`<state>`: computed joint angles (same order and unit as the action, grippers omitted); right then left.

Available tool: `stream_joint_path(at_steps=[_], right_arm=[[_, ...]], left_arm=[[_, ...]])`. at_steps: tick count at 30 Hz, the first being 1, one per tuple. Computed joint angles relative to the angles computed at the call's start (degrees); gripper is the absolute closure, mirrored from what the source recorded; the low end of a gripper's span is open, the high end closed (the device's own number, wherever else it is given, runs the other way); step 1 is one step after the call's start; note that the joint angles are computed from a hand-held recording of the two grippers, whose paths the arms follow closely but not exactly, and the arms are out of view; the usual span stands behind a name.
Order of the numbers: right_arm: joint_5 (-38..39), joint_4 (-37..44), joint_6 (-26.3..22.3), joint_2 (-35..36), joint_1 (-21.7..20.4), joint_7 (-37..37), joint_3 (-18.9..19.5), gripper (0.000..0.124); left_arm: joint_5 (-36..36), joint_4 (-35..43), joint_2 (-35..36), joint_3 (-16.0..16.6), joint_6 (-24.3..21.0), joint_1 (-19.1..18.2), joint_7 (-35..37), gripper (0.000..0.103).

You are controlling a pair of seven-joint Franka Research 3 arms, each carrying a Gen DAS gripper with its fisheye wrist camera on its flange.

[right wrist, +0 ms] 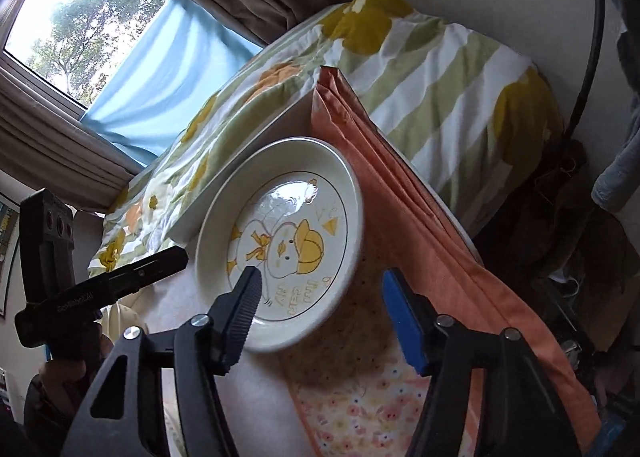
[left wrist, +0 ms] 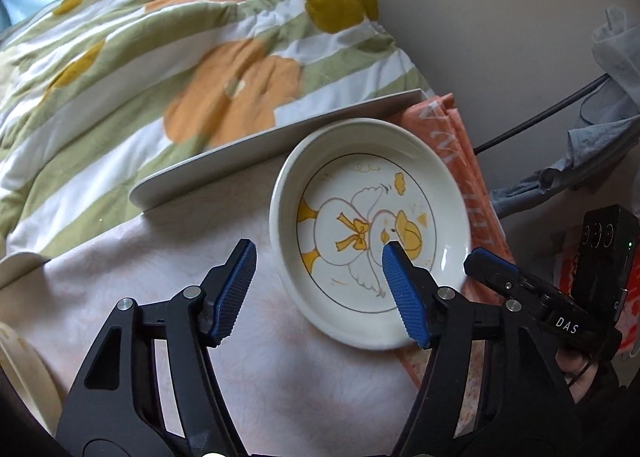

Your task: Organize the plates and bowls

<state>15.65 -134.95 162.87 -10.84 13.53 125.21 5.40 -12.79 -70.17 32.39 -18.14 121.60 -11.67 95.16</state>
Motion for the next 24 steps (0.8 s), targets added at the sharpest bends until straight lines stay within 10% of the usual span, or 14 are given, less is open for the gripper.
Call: stream_joint_path(at_steps=[15,24], right_arm=[[-5.9,4.9,-3.7,5.5,-1.0,2.1,-0.9,0.11],[-3.9,4.4,-2.9,5.5,-0.4,-1.6,-1.5,0.111]], left_arm=[[4.3,9.1,7.7,1.4,-4.1,-2.0,-2.5,0.093],[5.4,4.2,4.5,1.5,0.1,-1.9,-4.2,0.094]])
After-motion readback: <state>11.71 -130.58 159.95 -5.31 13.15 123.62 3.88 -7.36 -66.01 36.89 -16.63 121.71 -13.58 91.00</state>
